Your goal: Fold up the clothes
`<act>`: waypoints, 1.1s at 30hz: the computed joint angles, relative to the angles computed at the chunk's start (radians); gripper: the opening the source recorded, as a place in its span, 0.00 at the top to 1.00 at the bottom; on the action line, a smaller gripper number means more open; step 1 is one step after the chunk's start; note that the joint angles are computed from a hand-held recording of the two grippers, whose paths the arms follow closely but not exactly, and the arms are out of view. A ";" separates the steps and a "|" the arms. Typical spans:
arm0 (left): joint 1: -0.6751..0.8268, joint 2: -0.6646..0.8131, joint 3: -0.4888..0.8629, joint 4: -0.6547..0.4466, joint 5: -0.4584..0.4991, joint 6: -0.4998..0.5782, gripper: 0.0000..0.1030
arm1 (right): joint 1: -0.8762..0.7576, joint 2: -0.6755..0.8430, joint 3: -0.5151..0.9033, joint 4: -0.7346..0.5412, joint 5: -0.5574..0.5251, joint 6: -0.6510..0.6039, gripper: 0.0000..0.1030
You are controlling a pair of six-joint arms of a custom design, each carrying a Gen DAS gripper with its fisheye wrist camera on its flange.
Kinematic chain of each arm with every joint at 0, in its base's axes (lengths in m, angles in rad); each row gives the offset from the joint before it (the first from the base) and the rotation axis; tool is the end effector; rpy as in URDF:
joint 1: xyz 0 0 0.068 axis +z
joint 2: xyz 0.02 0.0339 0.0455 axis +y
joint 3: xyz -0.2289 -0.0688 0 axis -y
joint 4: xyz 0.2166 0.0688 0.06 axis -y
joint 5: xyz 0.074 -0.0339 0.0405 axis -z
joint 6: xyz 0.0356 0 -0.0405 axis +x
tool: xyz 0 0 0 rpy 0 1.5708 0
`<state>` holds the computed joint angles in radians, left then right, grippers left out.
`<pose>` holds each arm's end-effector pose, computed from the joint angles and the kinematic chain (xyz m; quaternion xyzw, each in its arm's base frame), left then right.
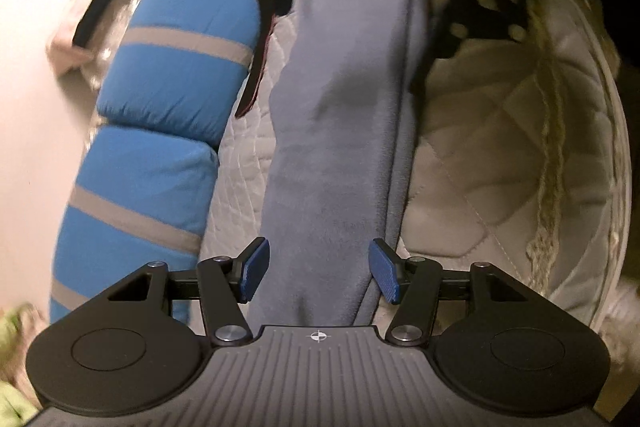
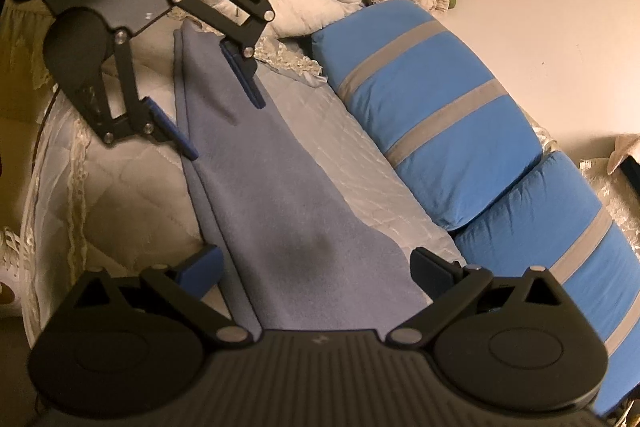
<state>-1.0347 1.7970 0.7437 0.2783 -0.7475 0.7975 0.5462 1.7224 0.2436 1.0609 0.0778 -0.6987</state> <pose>0.1751 -0.2474 0.1080 0.5946 0.6348 0.2915 0.3980 0.2016 0.1193 0.0852 -0.4712 0.6930 -0.0740 0.5406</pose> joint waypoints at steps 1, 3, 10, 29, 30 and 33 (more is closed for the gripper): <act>0.000 -0.001 0.002 -0.008 0.005 0.012 0.48 | 0.001 0.003 0.000 0.003 0.002 0.000 0.00; 0.000 -0.002 0.003 -0.018 0.016 0.026 0.48 | 0.003 0.010 -0.001 0.013 0.010 0.002 0.00; 0.009 0.027 0.014 0.002 -0.001 0.041 0.48 | 0.005 0.024 0.010 0.029 0.028 0.032 0.00; -0.012 -0.024 -0.050 0.113 -0.041 0.246 0.97 | 0.195 0.360 0.026 0.478 0.304 -0.119 0.14; -0.012 -0.033 -0.042 0.082 -0.032 0.228 0.97 | 0.201 0.380 0.033 0.488 0.318 -0.146 0.23; -0.015 -0.044 -0.028 0.024 -0.016 0.177 0.97 | 0.211 0.418 0.052 0.484 0.340 -0.232 0.62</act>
